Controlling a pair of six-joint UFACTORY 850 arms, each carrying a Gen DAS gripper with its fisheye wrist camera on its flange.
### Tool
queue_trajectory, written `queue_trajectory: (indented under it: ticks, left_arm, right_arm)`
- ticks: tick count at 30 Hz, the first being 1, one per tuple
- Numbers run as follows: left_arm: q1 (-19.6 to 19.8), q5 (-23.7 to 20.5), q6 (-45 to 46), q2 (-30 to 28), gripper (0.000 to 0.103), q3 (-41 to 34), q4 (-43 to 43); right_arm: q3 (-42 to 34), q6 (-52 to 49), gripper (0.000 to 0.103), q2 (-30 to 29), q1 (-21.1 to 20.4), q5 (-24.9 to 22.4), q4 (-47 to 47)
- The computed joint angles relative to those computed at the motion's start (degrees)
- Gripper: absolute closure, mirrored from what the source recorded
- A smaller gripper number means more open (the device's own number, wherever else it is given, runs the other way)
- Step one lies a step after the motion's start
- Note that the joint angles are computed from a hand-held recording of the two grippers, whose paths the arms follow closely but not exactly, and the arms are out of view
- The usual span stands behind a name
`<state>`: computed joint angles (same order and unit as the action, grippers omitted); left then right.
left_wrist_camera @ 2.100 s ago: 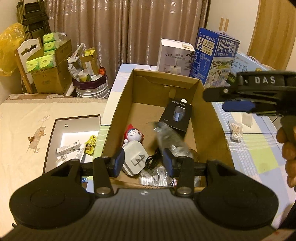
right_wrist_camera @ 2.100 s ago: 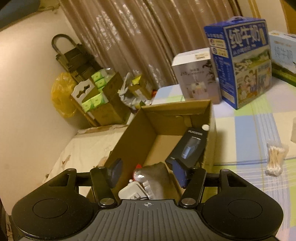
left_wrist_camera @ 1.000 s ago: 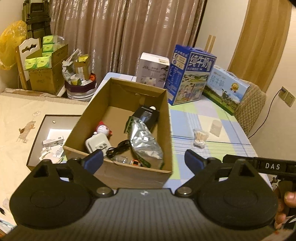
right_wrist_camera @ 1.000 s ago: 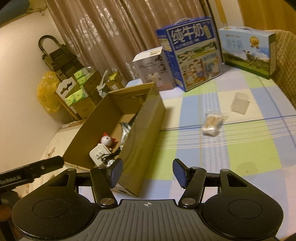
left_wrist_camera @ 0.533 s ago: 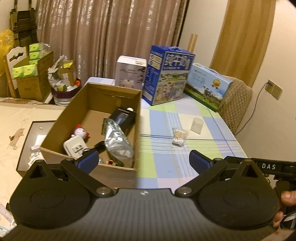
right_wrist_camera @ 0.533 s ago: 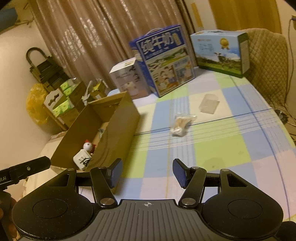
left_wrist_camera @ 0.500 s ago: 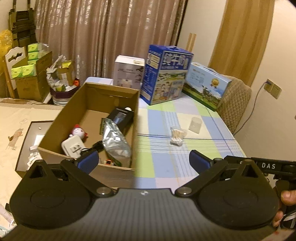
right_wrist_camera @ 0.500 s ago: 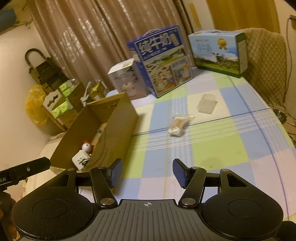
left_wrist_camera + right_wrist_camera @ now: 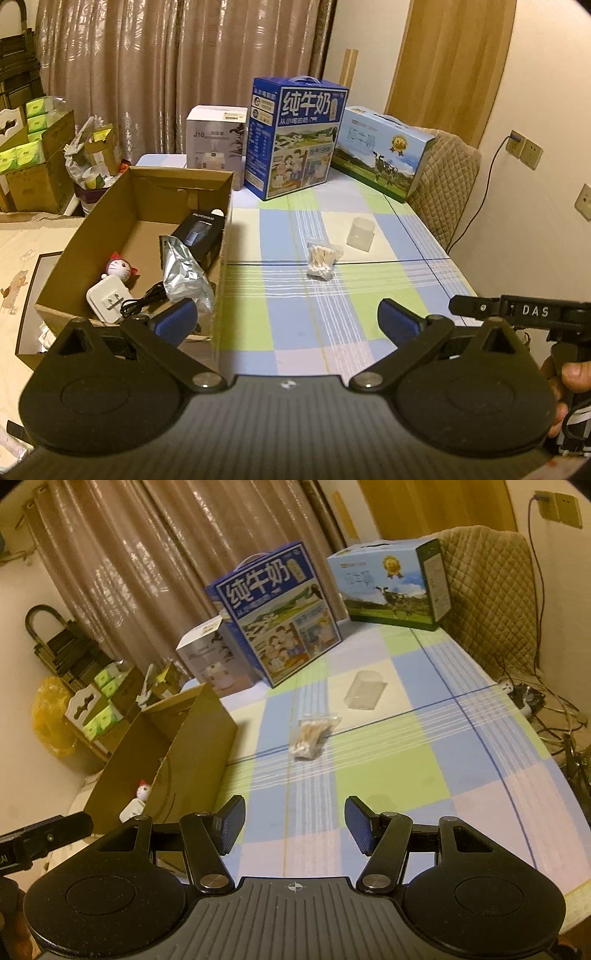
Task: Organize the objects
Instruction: 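Move both grippers back over the table toward the cotton swabs and cup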
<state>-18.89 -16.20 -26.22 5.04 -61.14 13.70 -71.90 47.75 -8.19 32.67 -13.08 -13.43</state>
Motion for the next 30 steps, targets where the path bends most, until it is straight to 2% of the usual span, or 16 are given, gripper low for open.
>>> queue_trajectory:
  ticks: [11, 30]
  left_arm:
    - [-1.45, -0.49, 0.74, -2.50, 0.001, -1.80, 0.05]
    - [-2.26, 0.20, 8.46, -8.96, 0.001, -5.77, -7.71]
  right_arm:
    - [1.47, -0.37, 0.046, 0.51, -2.05, 0.58, 1.60]
    - [1.36, -4.49, 0.046, -1.83, -5.42, 0.90, 5.69]
